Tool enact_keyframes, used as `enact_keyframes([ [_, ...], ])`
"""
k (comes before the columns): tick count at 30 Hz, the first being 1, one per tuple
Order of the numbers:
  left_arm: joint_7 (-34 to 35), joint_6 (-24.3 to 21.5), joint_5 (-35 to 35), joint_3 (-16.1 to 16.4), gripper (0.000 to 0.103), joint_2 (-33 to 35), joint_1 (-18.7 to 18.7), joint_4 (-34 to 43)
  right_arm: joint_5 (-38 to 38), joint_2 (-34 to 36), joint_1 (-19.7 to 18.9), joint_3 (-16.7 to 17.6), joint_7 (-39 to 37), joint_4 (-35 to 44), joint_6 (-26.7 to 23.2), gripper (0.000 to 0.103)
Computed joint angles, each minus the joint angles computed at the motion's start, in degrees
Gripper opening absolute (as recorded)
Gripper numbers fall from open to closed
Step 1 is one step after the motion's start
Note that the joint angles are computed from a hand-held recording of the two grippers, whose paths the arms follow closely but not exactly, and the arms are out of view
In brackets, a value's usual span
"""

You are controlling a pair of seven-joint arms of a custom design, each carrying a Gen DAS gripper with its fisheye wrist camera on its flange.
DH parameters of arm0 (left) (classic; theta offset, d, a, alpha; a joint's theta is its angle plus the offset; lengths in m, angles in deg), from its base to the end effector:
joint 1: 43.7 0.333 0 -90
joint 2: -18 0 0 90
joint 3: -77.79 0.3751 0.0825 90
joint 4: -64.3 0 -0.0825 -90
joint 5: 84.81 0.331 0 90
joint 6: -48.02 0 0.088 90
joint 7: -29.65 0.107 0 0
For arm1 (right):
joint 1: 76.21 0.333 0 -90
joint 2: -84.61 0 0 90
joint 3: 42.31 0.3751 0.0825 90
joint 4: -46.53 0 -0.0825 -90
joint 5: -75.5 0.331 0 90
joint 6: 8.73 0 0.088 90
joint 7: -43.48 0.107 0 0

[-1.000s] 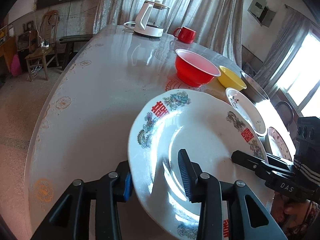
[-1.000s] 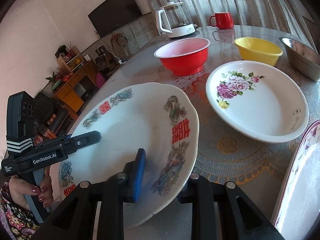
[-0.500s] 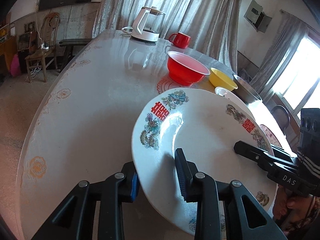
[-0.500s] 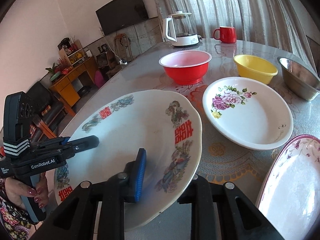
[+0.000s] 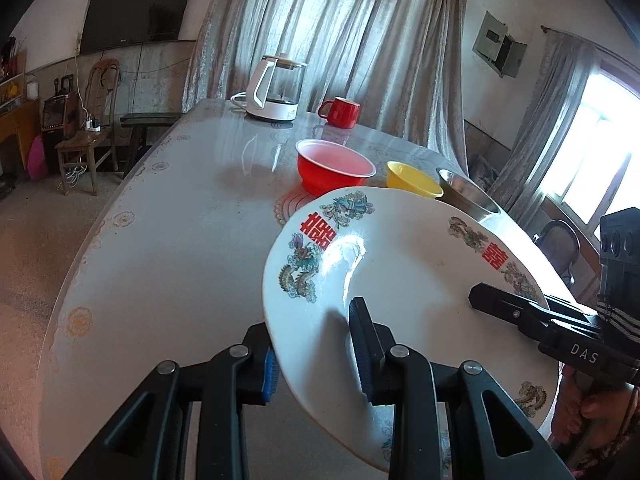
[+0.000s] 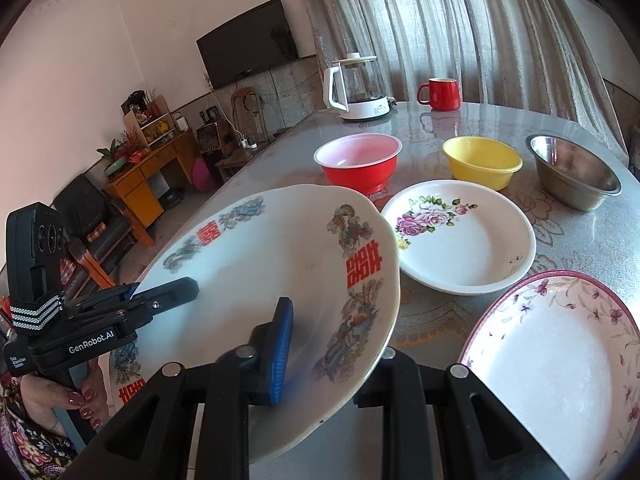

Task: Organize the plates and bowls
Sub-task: 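Lift the red-character plate and carry it over the pink-rimmed floral plate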

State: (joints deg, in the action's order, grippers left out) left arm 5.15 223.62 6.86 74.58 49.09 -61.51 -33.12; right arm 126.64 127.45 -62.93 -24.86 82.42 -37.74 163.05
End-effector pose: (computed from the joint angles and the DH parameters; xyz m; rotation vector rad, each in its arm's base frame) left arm 0.5926 -0.3051 0.4004 -1.8661 1.7042 -1.0979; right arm 0.7025 0.2703 0.3872 -1.8821 1.2225 -0.2443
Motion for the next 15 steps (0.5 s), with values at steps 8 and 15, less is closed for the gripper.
enact_keyframes([
  [8,-0.4,-0.8,1.4,-1.5,0.031,0.2,-1.6,3.1,10.4,-3.7,-7.5,8.0,-11.7,-5.5,4.3,0.022],
  [15,4.0,0.6,-2.5,-0.7,0.031,1.8,-4.1,6.2,22.9,-6.4,-11.6,10.5,-23.4,-7.8,4.5,0.022],
])
